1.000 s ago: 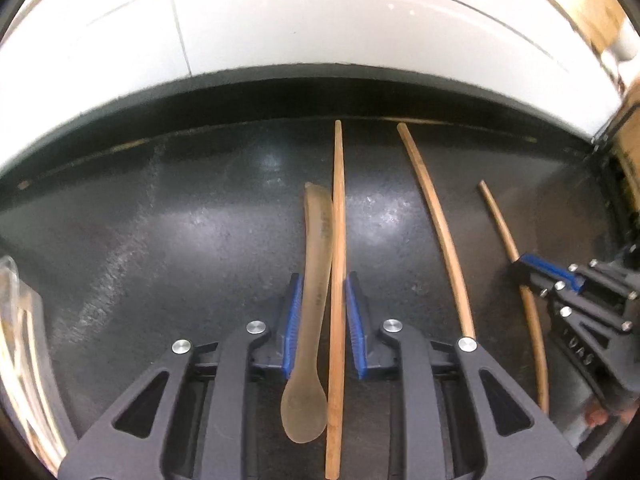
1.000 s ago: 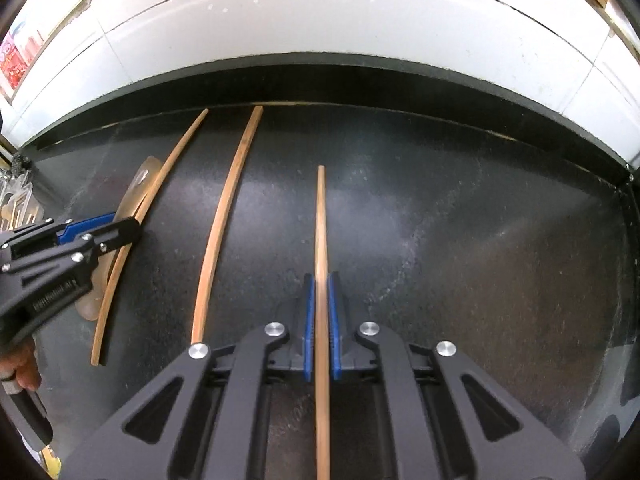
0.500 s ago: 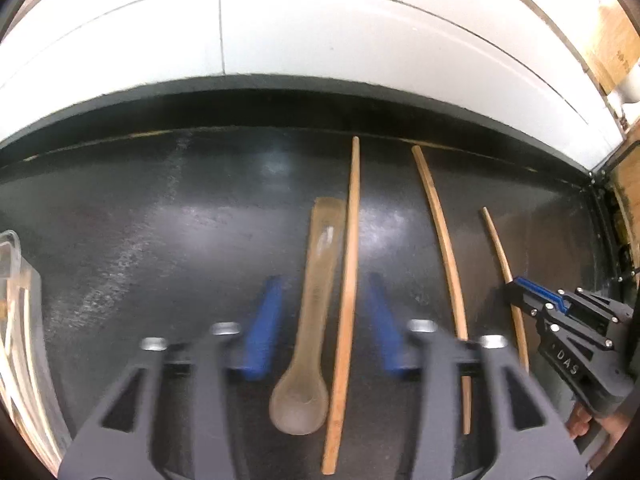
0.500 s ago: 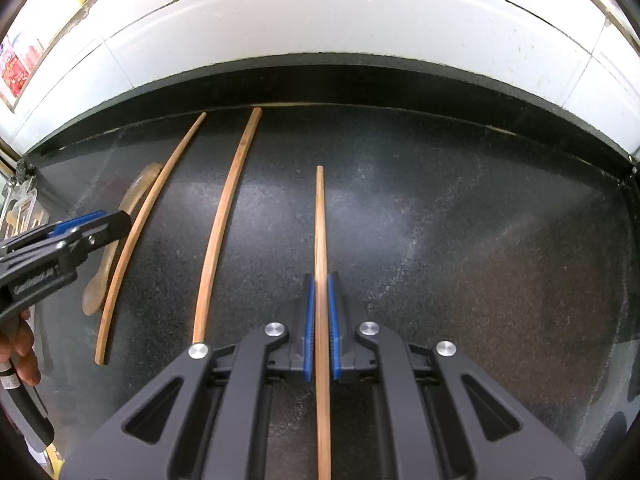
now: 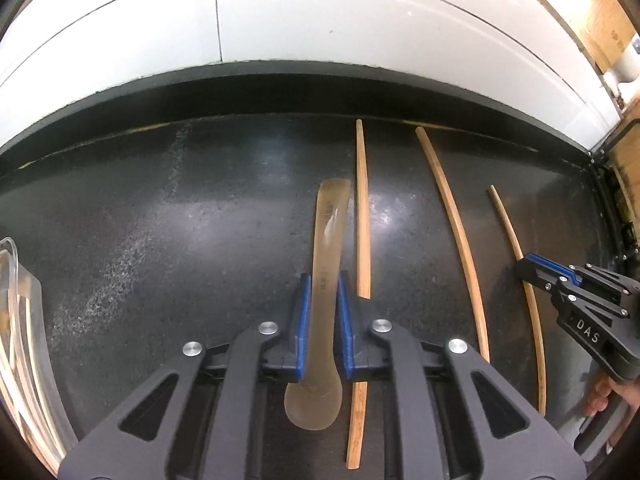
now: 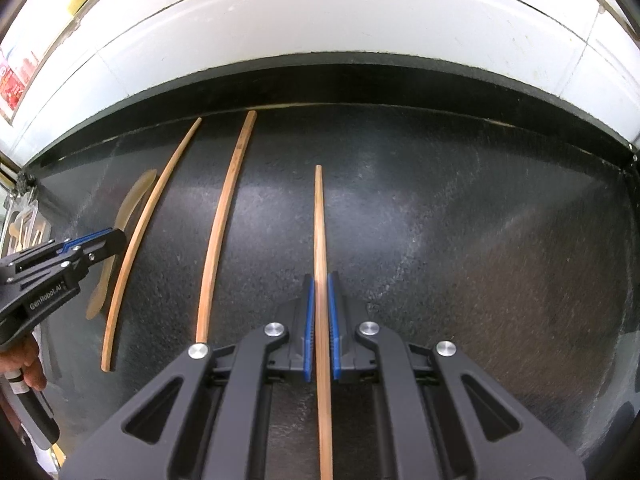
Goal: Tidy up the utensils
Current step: 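Carry the spatula with the left tool over the container while the right tool carries its chopstick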
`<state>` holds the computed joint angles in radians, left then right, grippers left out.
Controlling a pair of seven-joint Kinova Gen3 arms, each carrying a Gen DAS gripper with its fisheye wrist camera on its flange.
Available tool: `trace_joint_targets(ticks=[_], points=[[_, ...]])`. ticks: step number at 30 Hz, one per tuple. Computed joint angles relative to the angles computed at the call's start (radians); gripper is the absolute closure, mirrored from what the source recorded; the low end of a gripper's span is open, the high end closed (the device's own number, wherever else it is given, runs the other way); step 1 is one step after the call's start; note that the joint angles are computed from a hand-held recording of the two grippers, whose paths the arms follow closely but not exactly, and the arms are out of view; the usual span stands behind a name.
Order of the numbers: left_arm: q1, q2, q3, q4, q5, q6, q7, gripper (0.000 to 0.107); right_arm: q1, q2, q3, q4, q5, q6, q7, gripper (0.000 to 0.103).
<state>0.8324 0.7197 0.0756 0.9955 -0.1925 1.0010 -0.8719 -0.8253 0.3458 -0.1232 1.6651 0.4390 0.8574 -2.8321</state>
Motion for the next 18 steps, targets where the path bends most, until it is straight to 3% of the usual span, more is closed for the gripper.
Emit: trace_joint_targets(ticks=[5, 11, 18], points=[[0.019, 0.040, -0.006, -0.082, -0.026, 0.070, -0.039, 0.095, -0.007, -0.002, 0.003, 0.004, 0.009, 0.002, -0.016, 0.096], [0.020, -0.023, -0.021, 0.014, -0.021, 0.019, 0.033, 0.096, 0.012, -0.072, -0.005, 0.110, -0.008, -0.105, -0.114, 0.096], [0.010, -0.120, -0.013, 0.097, -0.037, 0.029, 0.105, 0.096, 0.008, -0.136, -0.040, 0.123, 0.015, -0.101, -0.176, 0.096]])
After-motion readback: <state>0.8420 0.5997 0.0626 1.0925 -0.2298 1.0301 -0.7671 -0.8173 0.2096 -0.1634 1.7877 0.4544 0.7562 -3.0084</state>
